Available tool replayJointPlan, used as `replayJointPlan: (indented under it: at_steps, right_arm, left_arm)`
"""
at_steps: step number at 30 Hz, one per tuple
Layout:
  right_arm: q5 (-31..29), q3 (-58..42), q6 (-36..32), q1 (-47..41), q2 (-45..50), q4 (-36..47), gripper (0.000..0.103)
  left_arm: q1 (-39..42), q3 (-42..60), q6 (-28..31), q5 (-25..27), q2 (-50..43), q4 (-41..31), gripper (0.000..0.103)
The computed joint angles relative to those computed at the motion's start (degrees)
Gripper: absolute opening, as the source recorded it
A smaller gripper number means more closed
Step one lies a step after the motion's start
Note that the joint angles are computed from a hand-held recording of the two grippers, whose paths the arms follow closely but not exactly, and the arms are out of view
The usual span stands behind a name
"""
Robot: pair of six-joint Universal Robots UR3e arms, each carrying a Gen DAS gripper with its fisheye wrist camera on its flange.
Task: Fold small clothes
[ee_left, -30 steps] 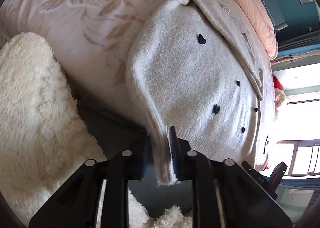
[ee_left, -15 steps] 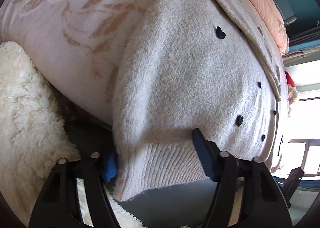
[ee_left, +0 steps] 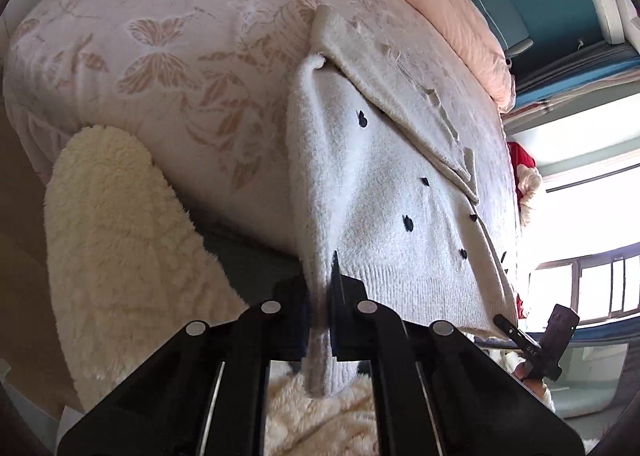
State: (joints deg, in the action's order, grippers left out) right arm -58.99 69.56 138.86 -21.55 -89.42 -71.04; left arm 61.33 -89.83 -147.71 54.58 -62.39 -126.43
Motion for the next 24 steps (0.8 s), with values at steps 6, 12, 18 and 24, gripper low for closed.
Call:
replayJointPlan:
  at_steps: [6, 12, 18, 24]
  right_arm:
    - [-3.5, -4.2, -19.0, -9.2, -5.6, 28.7, 0.009]
    - [14.4, -36.1, -17.7, -11.3, 9.8, 39.4, 0.009]
    - [18.3, -25.2, 29.8, 0.1, 28.0, -23.3, 0.013]
    - [2.9, -22.9, 58.5, 6.9, 38.2, -46.6, 0.025]
  left_arm:
    - [21.5, 14.8, 26.1, 9.7, 6.2, -37.9, 0.006]
    - [-0.8, 23.6, 0.6, -9.3, -6.6, -8.8, 0.006]
    - [-28.4, 26.2, -32.9, 4.4, -38.3, 49.5, 0.01]
    - [-38.6, 36.4, -39.6, 22.2, -57.6, 59.2, 0.05]
